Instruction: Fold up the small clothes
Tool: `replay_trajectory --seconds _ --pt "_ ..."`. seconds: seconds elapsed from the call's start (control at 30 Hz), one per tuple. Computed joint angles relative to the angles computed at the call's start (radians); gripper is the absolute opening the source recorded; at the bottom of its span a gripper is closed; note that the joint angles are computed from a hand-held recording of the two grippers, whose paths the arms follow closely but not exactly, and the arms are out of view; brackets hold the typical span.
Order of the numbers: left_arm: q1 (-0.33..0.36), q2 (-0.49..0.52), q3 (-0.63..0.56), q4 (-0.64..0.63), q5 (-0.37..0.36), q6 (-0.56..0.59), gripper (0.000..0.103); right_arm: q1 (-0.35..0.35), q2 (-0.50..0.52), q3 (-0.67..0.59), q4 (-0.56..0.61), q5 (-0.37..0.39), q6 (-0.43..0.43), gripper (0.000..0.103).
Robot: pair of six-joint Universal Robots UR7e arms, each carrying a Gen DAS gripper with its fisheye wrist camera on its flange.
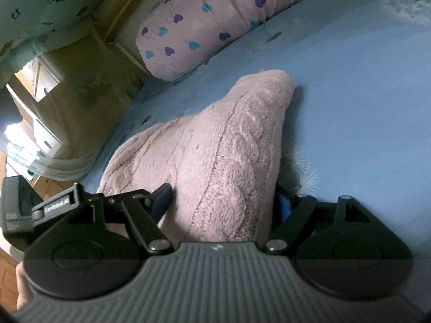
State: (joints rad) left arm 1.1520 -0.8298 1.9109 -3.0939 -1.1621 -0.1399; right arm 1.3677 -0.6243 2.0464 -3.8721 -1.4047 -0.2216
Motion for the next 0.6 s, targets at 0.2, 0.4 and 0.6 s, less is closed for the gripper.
replay_trajectory --seconds 0.2,0.4,0.6 --pt "0.004 0.000 -0.004 0.010 -0.009 0.004 0.103 0.002 -0.008 -0.005 0.024 -0.005 0.002 0.079" --pt "0.015 -0.002 0.002 -0.008 -0.043 0.019 0.102 0.016 -0.013 -0.032 0.075 -0.019 0.028 0.079" --pt "0.048 -0.022 0.016 -0.011 -0.178 -0.043 0.068 0.020 -0.026 -0.047 0.125 -0.010 0.091 0.050"
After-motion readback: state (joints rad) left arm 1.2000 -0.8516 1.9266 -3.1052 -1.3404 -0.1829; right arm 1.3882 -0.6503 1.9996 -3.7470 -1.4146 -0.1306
